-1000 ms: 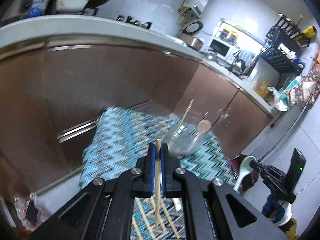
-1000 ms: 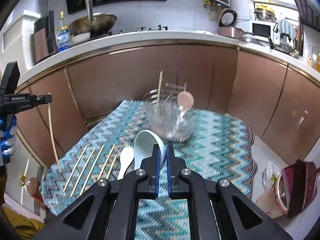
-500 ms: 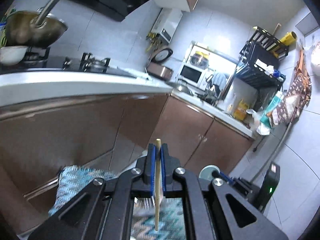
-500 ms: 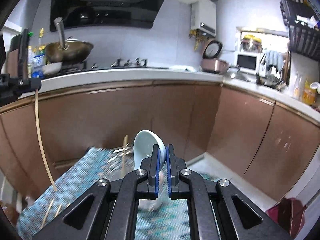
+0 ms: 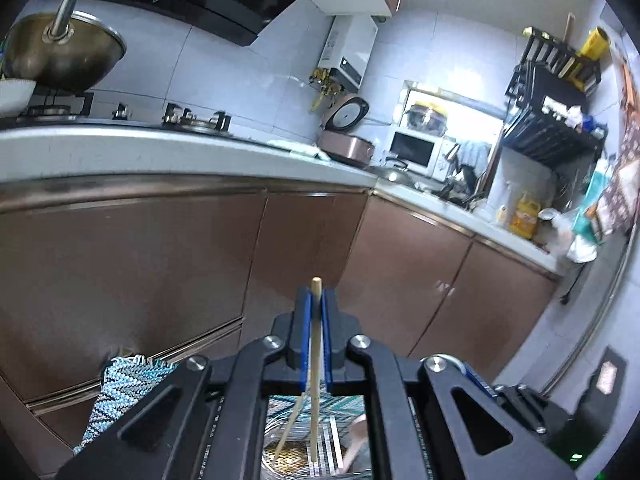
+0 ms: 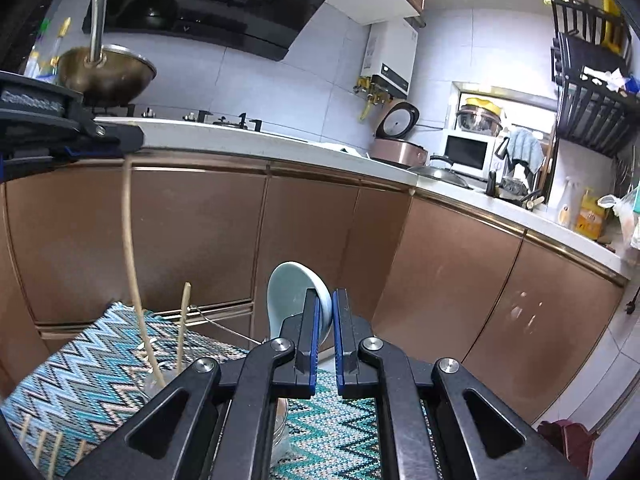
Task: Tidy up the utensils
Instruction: 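Place the chopstick and white spoon into the utensil holder with both tools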
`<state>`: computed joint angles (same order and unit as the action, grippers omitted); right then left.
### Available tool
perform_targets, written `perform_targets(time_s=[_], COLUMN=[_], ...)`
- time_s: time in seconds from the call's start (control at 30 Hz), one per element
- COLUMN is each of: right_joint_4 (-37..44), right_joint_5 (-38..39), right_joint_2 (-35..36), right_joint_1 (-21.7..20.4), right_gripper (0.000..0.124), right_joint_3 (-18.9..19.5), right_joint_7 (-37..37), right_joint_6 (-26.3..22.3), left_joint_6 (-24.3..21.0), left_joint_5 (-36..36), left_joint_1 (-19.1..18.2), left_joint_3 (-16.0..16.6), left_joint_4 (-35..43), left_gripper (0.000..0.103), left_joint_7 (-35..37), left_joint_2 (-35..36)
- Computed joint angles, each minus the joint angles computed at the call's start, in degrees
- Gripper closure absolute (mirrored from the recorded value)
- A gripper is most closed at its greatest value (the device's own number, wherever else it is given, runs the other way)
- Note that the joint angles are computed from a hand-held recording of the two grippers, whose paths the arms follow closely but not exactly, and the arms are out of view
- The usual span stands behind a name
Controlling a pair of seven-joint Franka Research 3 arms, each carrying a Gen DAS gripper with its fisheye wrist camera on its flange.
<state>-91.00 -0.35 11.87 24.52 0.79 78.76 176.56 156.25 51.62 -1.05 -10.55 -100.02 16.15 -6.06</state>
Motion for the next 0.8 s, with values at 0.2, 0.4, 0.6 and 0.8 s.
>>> perform_targets(time_s=[0.2, 0.4, 0.6, 0.8], right_joint_4=[-3.57, -7.26, -10.64, -15.95], right_joint_5=[-2.43, 3.88, 10.07, 13.95], right_joint_2=[0.28, -1.48, -5.1, -10.83], right_joint_1=[2.7, -1.49, -3.17, -3.45], right_gripper=[0.117, 0.087, 0.06, 0.03], right_joint_3=[-2.72, 2.96, 5.31, 5.3], right_joint_7=[2.86, -2.95, -7.69, -9.07], right_joint_6=[3.27, 3.8, 5.5, 7.64], left_joint_6=[-0.87, 0.38, 0.0, -2.35], left_joint_5=[5.41, 4.3, 3.83, 4.02], left_joint_1=[-0.21, -0.52, 0.3, 1.98], left_joint_3=[0.0, 0.69, -0.22, -2.43], left_joint_4=[-2.17, -4.82, -8.1, -12.37], left_gripper=[0.098, 0.096, 0.07, 0.047], left_joint_7=[-4.82, -5.16, -5.28, -5.63], left_joint_2=[1.82, 0.82, -3.9, -10.78])
